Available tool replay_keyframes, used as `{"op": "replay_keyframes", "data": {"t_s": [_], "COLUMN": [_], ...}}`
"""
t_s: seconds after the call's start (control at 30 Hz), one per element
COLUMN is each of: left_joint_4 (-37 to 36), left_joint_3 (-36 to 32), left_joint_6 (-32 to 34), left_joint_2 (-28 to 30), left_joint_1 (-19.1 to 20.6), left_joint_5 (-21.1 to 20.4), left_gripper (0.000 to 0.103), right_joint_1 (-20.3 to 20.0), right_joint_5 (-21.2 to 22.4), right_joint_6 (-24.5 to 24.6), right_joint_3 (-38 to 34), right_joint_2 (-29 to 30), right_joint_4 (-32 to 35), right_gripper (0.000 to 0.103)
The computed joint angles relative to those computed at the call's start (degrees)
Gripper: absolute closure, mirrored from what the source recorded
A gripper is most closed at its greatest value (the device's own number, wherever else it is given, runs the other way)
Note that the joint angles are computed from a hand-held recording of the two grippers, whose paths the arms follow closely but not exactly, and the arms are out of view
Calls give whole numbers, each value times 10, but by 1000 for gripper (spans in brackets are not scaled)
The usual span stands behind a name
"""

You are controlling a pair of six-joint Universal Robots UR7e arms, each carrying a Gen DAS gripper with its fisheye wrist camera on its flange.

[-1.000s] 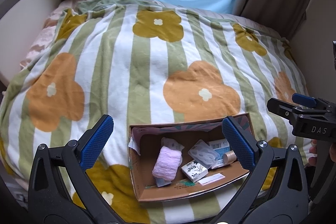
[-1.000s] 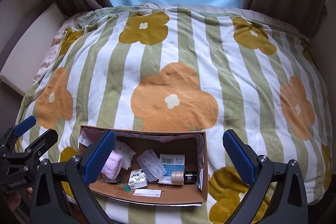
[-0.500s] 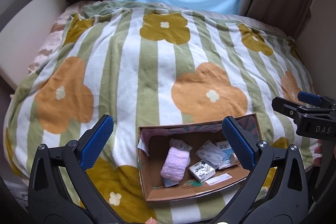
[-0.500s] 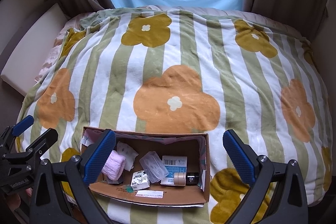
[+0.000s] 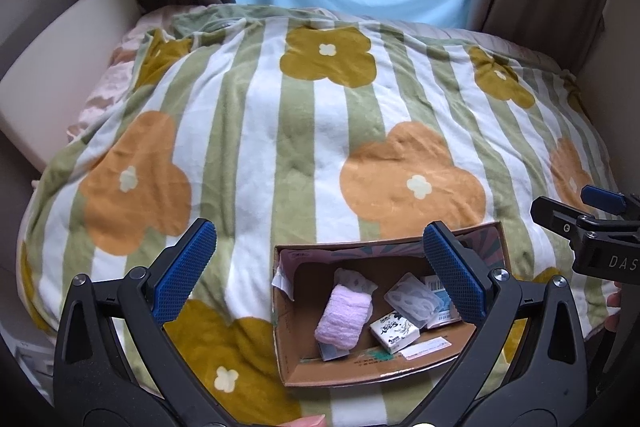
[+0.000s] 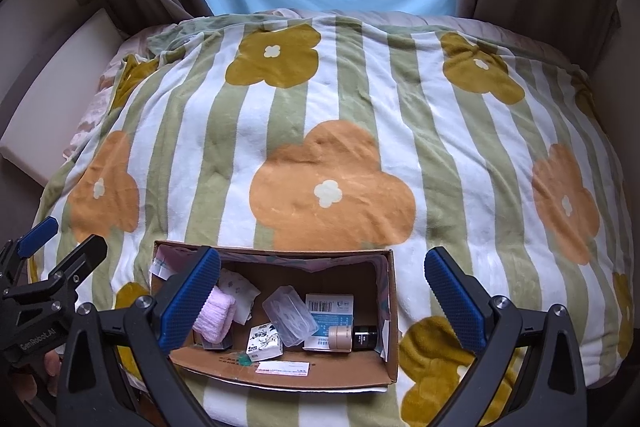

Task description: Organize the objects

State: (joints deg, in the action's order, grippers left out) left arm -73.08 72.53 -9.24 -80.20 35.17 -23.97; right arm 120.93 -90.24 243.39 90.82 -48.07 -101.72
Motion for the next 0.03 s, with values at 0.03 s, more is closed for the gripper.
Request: {"op": "replay_keyframes", "data": {"t_s": [0.03], "left_joint_4": [-2], "left_joint_3": [-1], "left_joint_6": [1], "left_joint_2": [0], "left_joint_1": [1], "left_joint_5": [-1], "left_gripper": [0], "right_joint_1": [0], "right_joint_5": [0], "right_joint_6": [1], "right_joint_3": [-1], "right_joint_2": [1], "right_joint_4": [-1], "right_gripper": [1]}}
